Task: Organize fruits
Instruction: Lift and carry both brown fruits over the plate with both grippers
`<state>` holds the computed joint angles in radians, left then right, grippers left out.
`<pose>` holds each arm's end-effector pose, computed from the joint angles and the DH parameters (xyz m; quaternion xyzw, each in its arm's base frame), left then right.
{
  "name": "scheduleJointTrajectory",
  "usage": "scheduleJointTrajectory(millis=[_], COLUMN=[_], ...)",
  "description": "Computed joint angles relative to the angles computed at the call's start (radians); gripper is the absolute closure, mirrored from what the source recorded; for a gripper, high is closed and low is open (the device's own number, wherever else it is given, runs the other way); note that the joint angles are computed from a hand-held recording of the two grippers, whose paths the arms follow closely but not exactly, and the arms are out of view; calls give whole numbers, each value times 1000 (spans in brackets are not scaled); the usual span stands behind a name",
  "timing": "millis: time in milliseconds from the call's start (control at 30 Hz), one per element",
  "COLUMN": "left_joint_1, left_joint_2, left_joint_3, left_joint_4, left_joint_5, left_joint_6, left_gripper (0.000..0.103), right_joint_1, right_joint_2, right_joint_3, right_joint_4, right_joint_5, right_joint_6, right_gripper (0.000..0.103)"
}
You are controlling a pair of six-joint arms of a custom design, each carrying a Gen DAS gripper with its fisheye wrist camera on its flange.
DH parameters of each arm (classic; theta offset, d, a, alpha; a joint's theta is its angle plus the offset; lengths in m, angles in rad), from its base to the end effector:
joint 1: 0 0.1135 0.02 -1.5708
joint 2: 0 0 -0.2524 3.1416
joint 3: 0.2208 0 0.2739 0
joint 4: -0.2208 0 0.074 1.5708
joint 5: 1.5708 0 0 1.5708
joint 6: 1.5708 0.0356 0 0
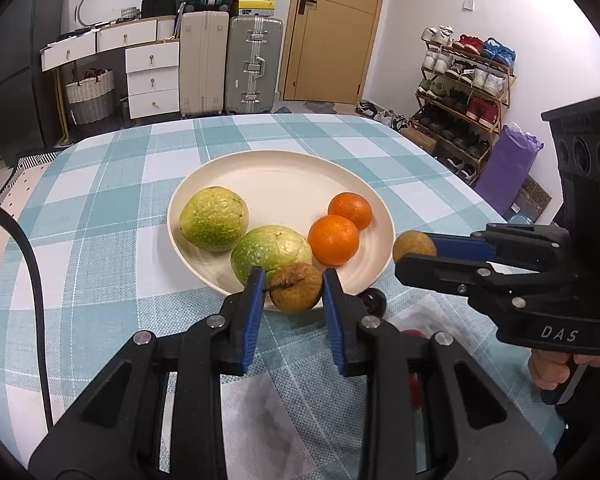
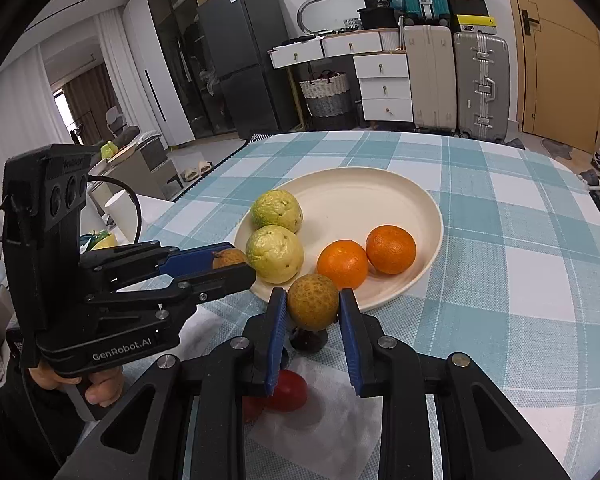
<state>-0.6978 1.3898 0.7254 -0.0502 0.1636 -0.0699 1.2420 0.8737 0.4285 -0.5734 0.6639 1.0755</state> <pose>0.2295 -0.2000 0.1727 0.3123 0.8519 -0.2239 0.3558 0.0784 0.1619 0.1592 0.0129 0.9138 0.1106 0.3905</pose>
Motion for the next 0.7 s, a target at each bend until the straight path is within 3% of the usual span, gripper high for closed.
scheduleJointTrajectory(millis=[700], left_joint_1=[-5], left_joint_2=[135], left_joint_3=[89], left_joint_4=[9], left_joint_5=[-9], left_joint_6=[7], left_gripper=[77], right_joint_1=[-161], right_joint_2=[51], right_joint_3=[-26], right_joint_4=[122], right_joint_5=[-119], right_joint_6=[-99], right_gripper=[76])
